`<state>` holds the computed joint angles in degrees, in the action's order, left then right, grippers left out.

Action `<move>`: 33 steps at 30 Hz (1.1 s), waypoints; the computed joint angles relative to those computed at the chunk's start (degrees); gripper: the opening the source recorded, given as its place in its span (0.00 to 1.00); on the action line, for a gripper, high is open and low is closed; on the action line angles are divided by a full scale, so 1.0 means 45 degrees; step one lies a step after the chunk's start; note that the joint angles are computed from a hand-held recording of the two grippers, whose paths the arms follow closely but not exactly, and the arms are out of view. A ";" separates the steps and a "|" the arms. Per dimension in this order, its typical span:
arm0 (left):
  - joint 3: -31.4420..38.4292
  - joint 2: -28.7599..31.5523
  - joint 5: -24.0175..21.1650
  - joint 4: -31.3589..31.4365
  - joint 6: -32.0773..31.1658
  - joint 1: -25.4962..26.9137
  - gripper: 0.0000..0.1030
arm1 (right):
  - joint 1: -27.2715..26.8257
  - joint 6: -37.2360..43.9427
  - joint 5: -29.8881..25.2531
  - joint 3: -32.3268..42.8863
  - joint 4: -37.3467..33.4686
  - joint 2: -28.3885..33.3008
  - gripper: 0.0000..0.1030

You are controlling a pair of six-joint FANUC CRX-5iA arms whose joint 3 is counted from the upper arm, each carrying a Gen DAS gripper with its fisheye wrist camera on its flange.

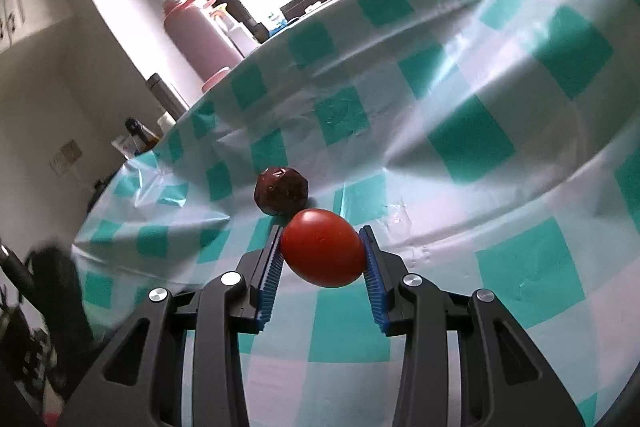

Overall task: Organize fruits
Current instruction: 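Grasp the red tomato with the right tool while the left tool grasps the dark red plum, then carry the tomato and plum in both tools over the bin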

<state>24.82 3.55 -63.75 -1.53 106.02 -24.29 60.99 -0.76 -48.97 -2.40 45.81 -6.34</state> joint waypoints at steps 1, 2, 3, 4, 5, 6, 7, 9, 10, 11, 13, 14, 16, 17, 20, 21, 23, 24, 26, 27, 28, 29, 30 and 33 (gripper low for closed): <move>0.1017 0.0740 -0.0316 -0.0700 -0.0108 -0.0339 0.98 | -0.0025 -0.0086 0.0022 -0.0018 0.0049 0.0007 0.38; 0.2237 0.1597 -0.0900 -0.1453 -0.0234 -0.0669 0.98 | -0.0045 -0.0247 0.0079 -0.0102 0.0160 -0.0029 0.38; 0.3071 0.2195 -0.1357 -0.1783 -0.0360 -0.0804 0.98 | -0.0033 -0.0391 0.0155 -0.0220 0.0286 -0.0093 0.38; 0.4111 0.2996 -0.1868 -0.1880 -0.0678 -0.0871 0.98 | -0.0033 -0.0396 0.0181 -0.0251 0.0300 -0.0106 0.38; 0.5135 0.3764 -0.2377 -0.1912 -0.1087 -0.0911 0.98 | -0.0036 -0.0321 0.0168 -0.0205 0.0241 -0.0076 0.38; 0.6270 0.4533 -0.3014 -0.2125 -0.1418 -0.0998 0.98 | -0.0045 -0.0233 0.0143 -0.0142 0.0147 -0.0035 0.38; 0.7001 0.5015 -0.3428 -0.2233 -0.1602 -0.1030 0.98 | -0.0050 -0.0182 0.0144 -0.0137 0.0089 -0.0036 0.38; 0.8448 0.6003 -0.4078 -0.2035 -0.2035 -0.0946 0.97 | -0.0071 -0.0032 0.0161 -0.0058 -0.0032 0.0006 0.38; 0.8727 0.6214 -0.4206 -0.1891 -0.2205 -0.0891 0.95 | -0.0065 -0.0020 0.0160 -0.0044 -0.0046 0.0011 0.38; 0.8907 0.6369 -0.4360 -0.1695 -0.2451 -0.0824 0.78 | -0.0068 -0.0028 0.0166 -0.0050 -0.0048 0.0005 0.38; 0.8258 0.6081 -0.4123 -0.1113 -0.2860 -0.0642 0.58 | -0.0081 -0.0068 0.0219 -0.0091 -0.0032 -0.0022 0.38; 0.7407 0.5613 -0.3623 -0.0675 -0.2882 -0.0482 0.57 | -0.0080 -0.0070 0.0217 -0.0094 -0.0028 -0.0025 0.38; 0.4983 0.4214 -0.2027 0.0418 -0.2832 -0.0067 0.57 | -0.0087 -0.0124 0.0240 -0.0126 0.0015 -0.0041 0.38; 0.4108 0.3649 -0.1442 0.0607 -0.2776 0.0025 0.57 | -0.0089 -0.0159 0.0252 -0.0145 0.0038 -0.0050 0.38; 0.1774 0.1851 -0.0048 0.0527 -0.2501 0.0101 0.57 | -0.0094 -0.0212 0.0291 -0.0193 0.0065 -0.0071 0.38; 0.1194 0.1310 0.0252 0.0360 -0.2472 0.0085 0.57 | -0.0107 -0.0189 0.0294 -0.0184 0.0038 -0.0063 0.38; 0.0419 0.0575 0.0721 0.0238 -0.2337 0.0126 0.57 | -0.0103 -0.0193 0.0233 -0.0151 0.0000 -0.0048 0.38; -0.0090 0.0149 0.1026 0.0308 -0.2189 0.0227 0.57 | -0.0099 -0.0201 0.0199 -0.0140 -0.0018 -0.0038 0.38; -0.0669 -0.0312 0.1339 0.0549 -0.1739 0.0362 0.57 | -0.0090 -0.0137 0.0156 -0.0099 -0.0085 -0.0019 0.38; -0.1015 -0.0553 0.1480 0.0750 -0.1614 0.0513 0.57 | -0.0075 -0.0056 0.0101 -0.0046 -0.0151 0.0004 0.38; -0.1313 -0.0793 0.1510 0.0900 -0.1465 0.0674 0.57 | -0.0068 -0.0039 0.0085 -0.0039 -0.0153 0.0010 0.38; -0.1506 -0.0959 0.1461 0.0932 -0.1284 0.0744 0.57 | -0.0064 -0.0010 0.0101 -0.0047 -0.0158 0.0010 0.38; -0.1744 -0.1142 0.1445 0.1152 -0.1187 0.0882 0.57 | -0.0038 0.0111 0.0080 0.0001 -0.0216 0.0021 0.38; -0.2284 -0.1701 0.1715 0.1271 -0.1019 0.1043 0.57 | 0.0273 -0.0597 -0.0310 -0.0123 -0.0091 -0.0146 0.38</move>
<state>14.55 -4.11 -56.03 4.19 101.44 -19.60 62.21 -3.44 -50.37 -2.95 45.40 -6.99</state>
